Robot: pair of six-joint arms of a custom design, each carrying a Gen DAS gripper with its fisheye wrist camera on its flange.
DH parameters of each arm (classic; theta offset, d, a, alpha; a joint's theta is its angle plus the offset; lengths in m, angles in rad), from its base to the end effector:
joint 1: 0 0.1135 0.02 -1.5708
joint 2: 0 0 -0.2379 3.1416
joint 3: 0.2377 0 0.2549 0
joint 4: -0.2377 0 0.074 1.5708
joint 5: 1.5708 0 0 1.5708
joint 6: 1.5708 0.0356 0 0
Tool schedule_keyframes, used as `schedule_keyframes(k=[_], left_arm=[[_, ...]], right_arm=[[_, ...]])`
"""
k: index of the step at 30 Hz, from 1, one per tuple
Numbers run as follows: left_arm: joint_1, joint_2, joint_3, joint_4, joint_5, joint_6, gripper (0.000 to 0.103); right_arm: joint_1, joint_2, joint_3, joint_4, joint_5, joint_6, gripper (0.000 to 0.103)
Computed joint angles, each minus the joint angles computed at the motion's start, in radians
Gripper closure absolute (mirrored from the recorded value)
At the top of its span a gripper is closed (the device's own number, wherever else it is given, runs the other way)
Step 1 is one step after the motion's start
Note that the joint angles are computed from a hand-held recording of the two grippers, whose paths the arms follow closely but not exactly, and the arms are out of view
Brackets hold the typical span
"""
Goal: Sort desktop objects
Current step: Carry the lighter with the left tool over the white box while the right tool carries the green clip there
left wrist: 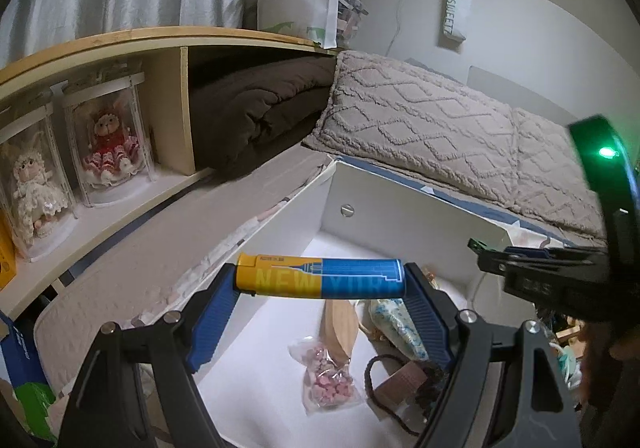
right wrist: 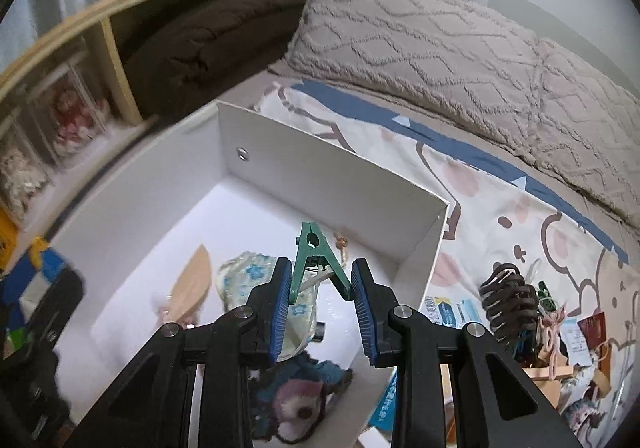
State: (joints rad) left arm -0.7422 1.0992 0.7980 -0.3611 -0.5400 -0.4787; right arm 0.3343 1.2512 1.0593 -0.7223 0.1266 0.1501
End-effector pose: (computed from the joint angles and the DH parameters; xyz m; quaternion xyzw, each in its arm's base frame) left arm 0.1957 -0.1546 0.2450 -0.0022 0.8739 -0.0460 0.4839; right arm 0.2533 0.0832 0.2644 -0.0666 0.9426 0.0190 0.3268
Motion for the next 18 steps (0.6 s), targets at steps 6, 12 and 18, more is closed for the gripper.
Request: schedule_keyframes(k=[6, 12, 18], left_arm=[[0.004, 0.018, 0.003, -0.006, 0.002, 0.023, 0.022], [-0.003, 0.026, 0.005, -0.007, -0.013, 0.058, 0.022], [0.003, 0.029, 0.007, -0.013, -0.024, 0.062, 0.022]], right_arm=[[-0.029, 0.111, 0.059, -0.009, 0.010, 0.004, 0.072], [-0.048, 0.263, 0.171, -0.099, -0.007, -0.032, 0.072], [-0.038, 0.331, 0.212, -0.145, 0.035, -0.052, 0.072]])
